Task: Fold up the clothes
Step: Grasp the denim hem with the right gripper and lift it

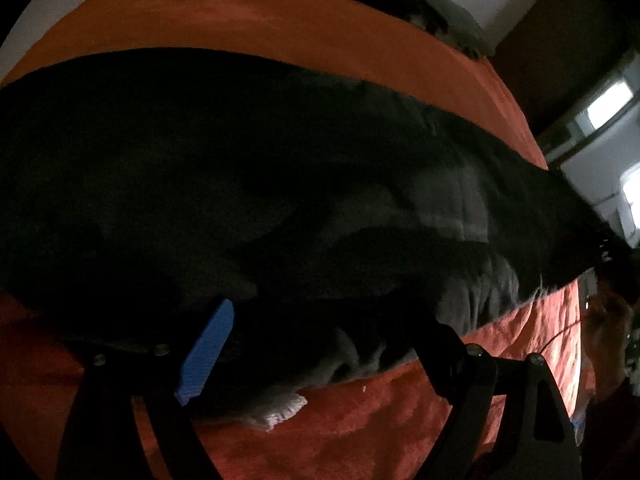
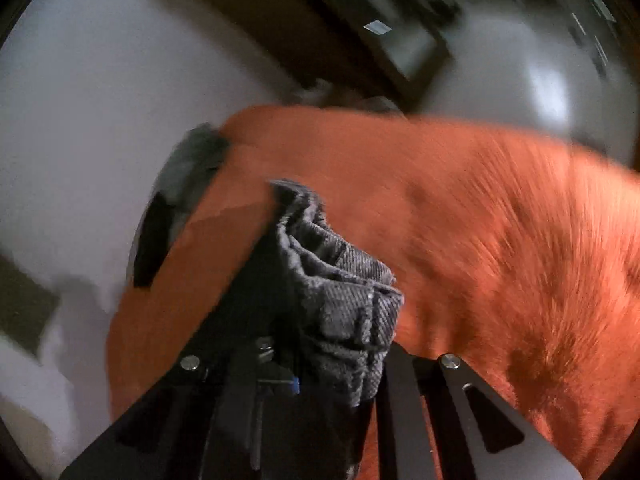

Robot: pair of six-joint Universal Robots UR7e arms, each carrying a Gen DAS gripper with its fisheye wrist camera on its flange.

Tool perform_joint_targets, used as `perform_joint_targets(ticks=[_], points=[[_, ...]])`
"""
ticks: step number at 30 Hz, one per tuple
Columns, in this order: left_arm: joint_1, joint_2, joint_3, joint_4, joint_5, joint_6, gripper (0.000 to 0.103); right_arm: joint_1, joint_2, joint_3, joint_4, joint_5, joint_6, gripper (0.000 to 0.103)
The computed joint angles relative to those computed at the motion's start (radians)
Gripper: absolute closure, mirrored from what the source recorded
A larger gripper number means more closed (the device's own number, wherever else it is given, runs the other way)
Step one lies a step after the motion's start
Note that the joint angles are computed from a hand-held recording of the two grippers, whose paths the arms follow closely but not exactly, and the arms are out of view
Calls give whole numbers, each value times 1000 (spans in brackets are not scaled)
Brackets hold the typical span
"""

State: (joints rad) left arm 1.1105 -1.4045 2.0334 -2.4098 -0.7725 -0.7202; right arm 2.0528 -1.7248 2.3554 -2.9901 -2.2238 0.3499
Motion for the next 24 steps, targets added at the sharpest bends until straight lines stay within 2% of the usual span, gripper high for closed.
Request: perform_joint_targets(ticks=[3,6,8,10,16,19,21,24], points=[[-15,-32,18,17,34,-30,16,189,146,-94,-9,-94,-156,92],[-37,-81,48,10,87,-79,16,349,317,-202,11,-148,-319,95],[-53,-126,70,11,136,-118,16,447,452,-256,46,-184,-393,95],[-64,-166,78,59,179,-166,16,501,544,-281,68,-172,-427,95],[-81,-301,105,256,280,-342,16,617,778,-340,240,-68,-486,96],[-72,-340,107,339,294,-402,16,635,859,-370,409,-79,-436,92],[-56,-352,106,340,277,-401,16,630,861,-369,416,-55,-439,87],[-4,-342,99,220,191,-274,16,593,775,-362,387,97,-423,65]])
